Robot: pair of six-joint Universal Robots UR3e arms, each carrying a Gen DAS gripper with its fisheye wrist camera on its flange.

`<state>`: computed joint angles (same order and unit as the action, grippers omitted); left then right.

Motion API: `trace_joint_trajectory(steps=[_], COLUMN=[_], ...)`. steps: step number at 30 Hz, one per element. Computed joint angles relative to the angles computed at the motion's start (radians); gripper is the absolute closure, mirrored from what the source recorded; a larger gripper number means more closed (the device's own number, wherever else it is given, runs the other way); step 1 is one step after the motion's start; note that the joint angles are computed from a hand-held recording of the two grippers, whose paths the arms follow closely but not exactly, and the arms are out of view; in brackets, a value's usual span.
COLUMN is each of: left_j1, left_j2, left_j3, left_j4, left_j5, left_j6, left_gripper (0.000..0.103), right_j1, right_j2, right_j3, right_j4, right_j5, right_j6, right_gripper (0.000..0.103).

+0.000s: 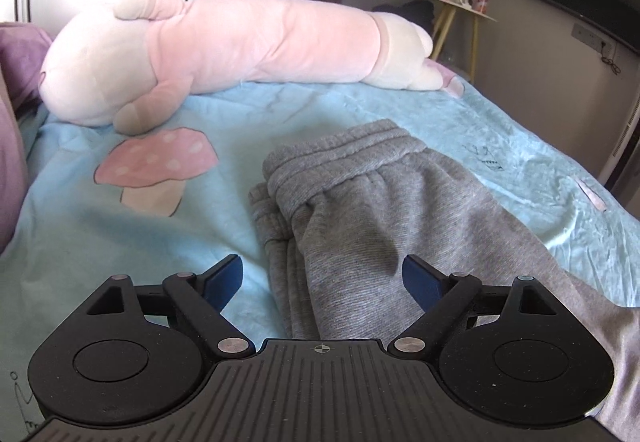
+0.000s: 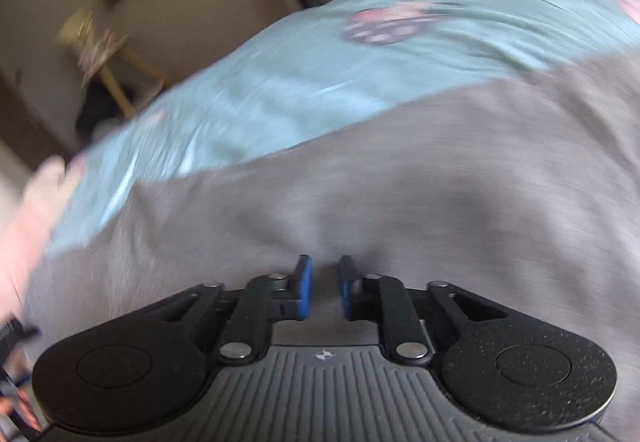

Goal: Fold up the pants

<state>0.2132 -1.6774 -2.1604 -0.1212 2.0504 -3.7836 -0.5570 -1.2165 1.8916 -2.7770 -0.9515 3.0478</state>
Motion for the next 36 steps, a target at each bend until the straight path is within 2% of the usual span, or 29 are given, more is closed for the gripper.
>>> trace_joint_trajectory(steps=[3, 5, 6, 8, 11, 15, 20, 23, 26, 30, 34, 36], left_j1=[-0.013, -0.022, -0.027, -0.033, -0.038, -0.051, -0.097, -0.077, -0.087, -0.094, -0.092, -0.094], left_j2=[0.020, 0.031, 0.035, 0.044, 0.053, 0.051, 0.058, 0.103, 0.100, 0.100, 0.101, 0.097], left_j3=[0.004, 0.010, 0.015, 0.029, 0.059, 0.096, 0.112, 0.074, 0.082, 0.090, 0.099, 0.105], left_j4=[-0.013, -0.026, -0.035, -0.067, -0.131, -0.188, -0.191, -0.165, -0.171, -0.190, -0.218, -0.229], left_j5=[0.022, 0.035, 0.042, 0.034, 0.008, -0.034, -0.023, -0.107, -0.108, -0.090, -0.090, -0.083], left_j6=[0.001, 0.002, 0.002, 0.011, 0.030, 0.062, 0.072, 0.077, 0.080, 0.071, 0.061, 0.060], left_gripper=[0.012, 0.011, 0.011, 0.009, 0.009, 0.009, 0.008, 0.008, 0.008, 0.008, 0.008, 0.008], right_j1=[-0.149, -0.230, -0.289, -0.436, -0.589, -0.741, -0.763, -0.771, -0.762, -0.782, -0.744, -0.712], right_j2=[-0.054, -0.073, -0.078, -0.083, -0.105, -0.067, -0.008, 0.032, 0.095, 0.149, 0.159, 0.141], right_j3=[0.056, 0.073, 0.076, 0.099, 0.161, 0.129, 0.078, 0.046, 0.023, 0.034, -0.005, -0.041], right_j4=[-0.024, -0.055, -0.042, -0.020, -0.104, 0.006, 0.012, 0.030, -0.032, -0.117, -0.102, -0.073], right_j5=[-0.040, -0.121, -0.126, -0.042, -0.065, 0.063, 0.084, 0.130, 0.174, 0.275, 0.258, 0.205], right_j6=[-0.004, 0.028, 0.062, 0.113, 0.090, 0.056, 0.051, 0.052, 0.098, 0.153, 0.158, 0.142], right_gripper=[0.087, 0.077, 0.076, 0.076, 0.077, 0.076, 0.077, 0.077, 0.087, 0.086, 0.087, 0.098])
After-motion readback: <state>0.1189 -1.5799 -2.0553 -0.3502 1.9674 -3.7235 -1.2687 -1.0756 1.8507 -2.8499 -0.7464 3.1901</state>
